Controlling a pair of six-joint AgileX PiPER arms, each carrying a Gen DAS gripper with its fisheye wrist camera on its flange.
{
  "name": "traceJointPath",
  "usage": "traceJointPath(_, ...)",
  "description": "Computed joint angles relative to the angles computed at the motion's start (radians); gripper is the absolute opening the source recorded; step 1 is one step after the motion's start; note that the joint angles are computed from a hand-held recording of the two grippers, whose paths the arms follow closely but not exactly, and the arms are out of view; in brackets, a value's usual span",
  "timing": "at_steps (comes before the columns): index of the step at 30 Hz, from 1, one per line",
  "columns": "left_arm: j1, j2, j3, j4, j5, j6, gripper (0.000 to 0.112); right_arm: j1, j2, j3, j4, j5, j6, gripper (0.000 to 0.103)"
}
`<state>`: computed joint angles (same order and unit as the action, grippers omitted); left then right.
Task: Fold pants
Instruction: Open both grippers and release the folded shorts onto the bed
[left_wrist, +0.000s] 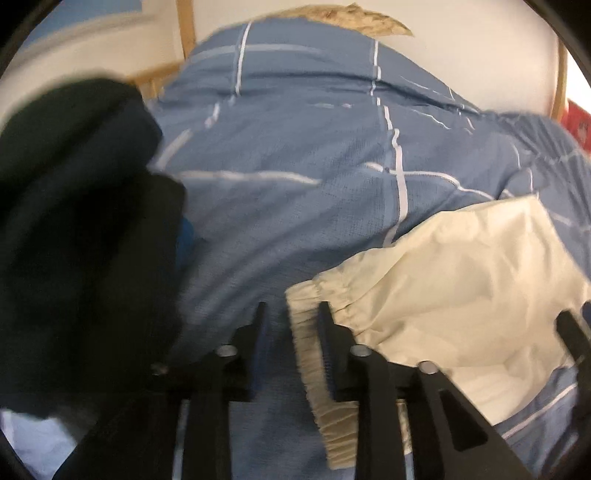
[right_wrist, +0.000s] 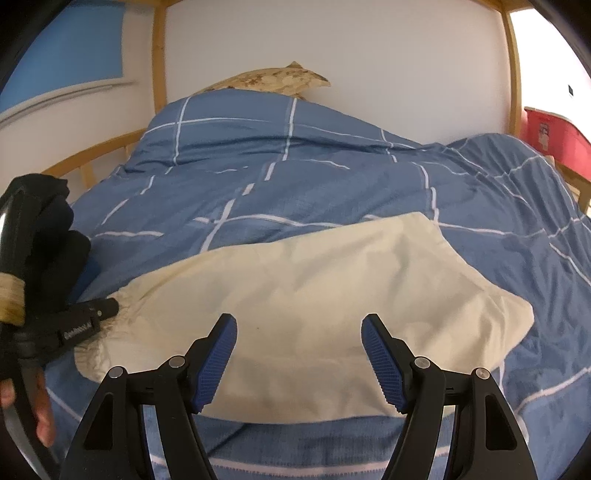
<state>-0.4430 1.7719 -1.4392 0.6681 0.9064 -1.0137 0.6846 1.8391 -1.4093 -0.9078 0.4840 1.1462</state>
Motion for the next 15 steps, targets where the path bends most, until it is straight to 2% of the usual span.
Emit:
traceJointPath(2,-0.068,-0.037,0.025,0.13,0.037,-0.078,0.049,-0.008,-0.034,0.038,-0.034,-0.014,0.058,0.071)
traceJointPath(3,-0.106,-0.066,0.051,0.194,0.04,-0.123,0.066,-0.013,-0.054,0.058,-0.054,-0.02,0.091,0.071)
traceJointPath(4,-0.143,-0.094,0.073,0.25,0.04,-0.166,0.075,-0.019,-0.078,0.084,-0.083,-0.029,0.136,0.071)
traceJointPath(7,-0.199,-0.13,0.075,0.274,0.021,-0.161,0.076,-0.047,-0.163,0.175,-0.197,-0.055,0.301,0.071)
traceJointPath(11,-0.217,-0.118,0.012,0.15,-0.046,-0.056,0.076,-0.147,-0.278,0.297,-0.295,-0.114,0.483,0.071)
traceJointPath(13,-0.231,-0.091,-0.016,0.126,-0.061,-0.051,0.076,-0.216,-0.306,0.335,-0.294,-0.171,0.516,0.071)
traceJointPath(15,-0.259,-0.045,-0.056,0.129,-0.045,-0.065,0.076,-0.304,-0.317,0.358,-0.19,-0.212,0.457,0.071)
